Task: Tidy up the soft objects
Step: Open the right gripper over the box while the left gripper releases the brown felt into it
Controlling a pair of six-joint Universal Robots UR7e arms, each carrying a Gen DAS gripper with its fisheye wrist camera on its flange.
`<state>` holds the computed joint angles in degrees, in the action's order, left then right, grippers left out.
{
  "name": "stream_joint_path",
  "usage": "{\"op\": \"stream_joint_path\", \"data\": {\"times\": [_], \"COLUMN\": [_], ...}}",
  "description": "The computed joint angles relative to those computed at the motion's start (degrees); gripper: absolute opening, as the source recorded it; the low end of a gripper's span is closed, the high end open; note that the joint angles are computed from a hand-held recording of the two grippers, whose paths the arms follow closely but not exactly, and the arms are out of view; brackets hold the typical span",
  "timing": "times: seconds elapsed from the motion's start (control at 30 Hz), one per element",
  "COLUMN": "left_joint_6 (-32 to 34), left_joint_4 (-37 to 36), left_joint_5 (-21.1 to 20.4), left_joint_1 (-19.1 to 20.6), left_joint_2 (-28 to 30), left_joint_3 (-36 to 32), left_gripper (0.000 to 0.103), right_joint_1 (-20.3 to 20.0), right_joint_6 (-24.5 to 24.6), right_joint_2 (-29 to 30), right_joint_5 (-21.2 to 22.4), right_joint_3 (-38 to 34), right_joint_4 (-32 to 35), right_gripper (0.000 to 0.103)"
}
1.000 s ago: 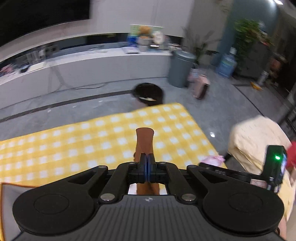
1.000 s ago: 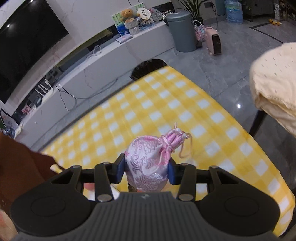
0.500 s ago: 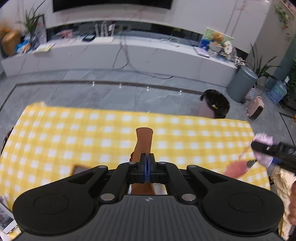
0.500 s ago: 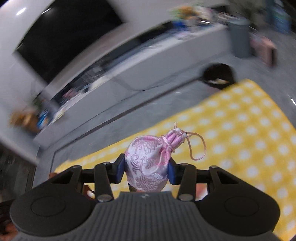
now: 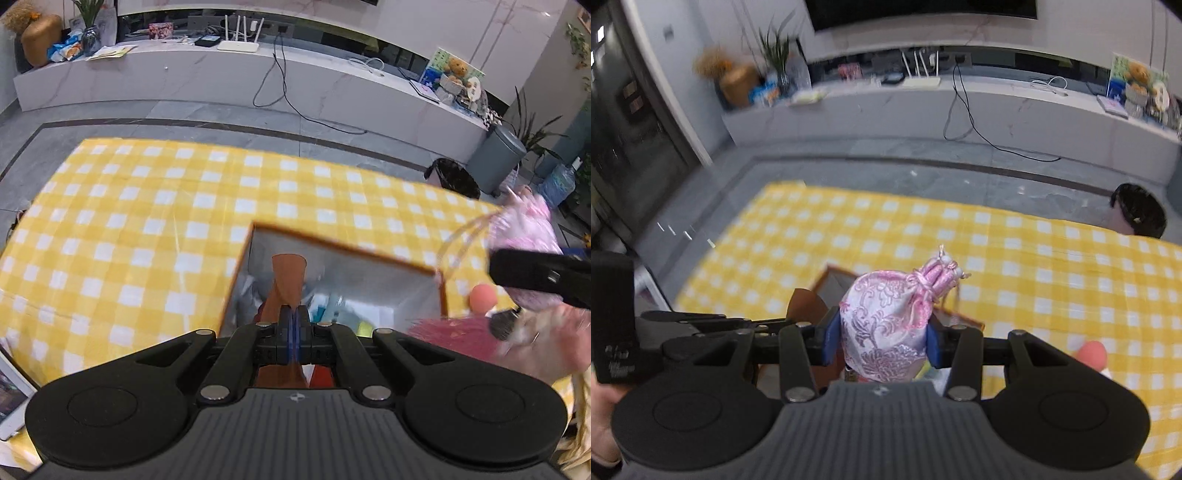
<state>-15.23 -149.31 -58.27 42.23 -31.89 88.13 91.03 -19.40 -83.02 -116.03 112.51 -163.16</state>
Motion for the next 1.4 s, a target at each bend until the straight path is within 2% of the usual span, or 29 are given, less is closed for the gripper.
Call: {"op": "stream_joint_path", "data": {"times": [0.1,0.2,0.27,0.37,0.5,0.63,0.67,0.7,0.8,0.87,0.93,1.03,1.07,1.13,1.3,1.4], "left_joint_6": [1.95,4.19,4.1,3.09,0.49,1.59,2.06,2.23,1.3,-1.06,-1.79,-3.45,-5.67,-7.36,-2.56,-2.06], "left_joint_4": [-6.19,-12.19,-13.65,-15.16,-19.35,-19.89,-21.26,-22.85,-25.15,-24.32,-26.6,-32.25,-33.06,-33.41,-31.78,-31.69], "left_joint_5": [-1.81,-3.01,-3.87,-2.62,-6.17,-4.83,-5.28,-6.51,-10.11,-9.01,-9.0,-14.39,-15.67,-14.71,-8.63,-7.39], "left_joint_1": [0.51,0.88,1.34,1.64,3.31,3.37,3.5,3.79,4.66,4.27,4.46,5.84,6.13,5.84,3.7,3.41], "left_joint_2": [-0.39,0.21,0.72,1.17,0.67,1.16,1.19,1.13,0.97,1.08,1.51,1.77,1.8,2.12,3.43,3.61], "left_joint_3": [3.95,6.69,7.3,8.14,9.51,9.63,10.03,10.5,10.96,10.46,10.48,11.15,11.18,11.05,10.43,10.46], "left_gripper": [0.001,0.001,0.001,0.001,0.002,0.007,0.01,0.022,0.049,0.059,0.071,0.092,0.094,0.097,0.097,0.097], "right_joint_1": [1.2,0.79,0.34,-0.18,-1.13,-1.33,-1.08,-1.0,-0.85,-0.72,-0.75,-0.61,-0.5,-0.2,-0.4,-0.8], "right_joint_6": [-4.0,-6.95,-8.24,-10.68,-11.44,-12.79,-13.41,-14.39,-15.65,-17.0,-17.2,-18.69,-19.32,-20.34,-21.12,-21.44], "right_joint_2": [4.33,7.44,9.22,11.74,13.86,14.18,14.46,14.95,15.82,16.77,17.53,18.42,18.81,19.83,20.54,20.24], "right_joint_5": [-5.63,-9.13,-11.64,-15.64,-16.88,-18.53,-19.19,-19.46,-20.28,-21.4,-21.98,-22.37,-22.72,-23.94,-24.71,-24.53], "right_joint_3": [-0.01,0.06,0.07,-0.32,-2.37,-1.89,-1.79,-1.6,-1.39,-1.23,-1.47,-1.63,-1.69,-1.96,-2.46,-2.5], "right_joint_4": [-1.56,-2.12,-3.54,-6.43,-4.22,-4.72,-5.11,-5.79,-5.3,-6.28,-6.02,-6.25,-6.68,-8.04,-9.0,-7.59], "right_gripper": [0.045,0.045,0.045,0.045,0.045,0.045,0.045,0.045,0.045,0.045,0.045,0.045,0.045,0.046,0.046,0.048]}}
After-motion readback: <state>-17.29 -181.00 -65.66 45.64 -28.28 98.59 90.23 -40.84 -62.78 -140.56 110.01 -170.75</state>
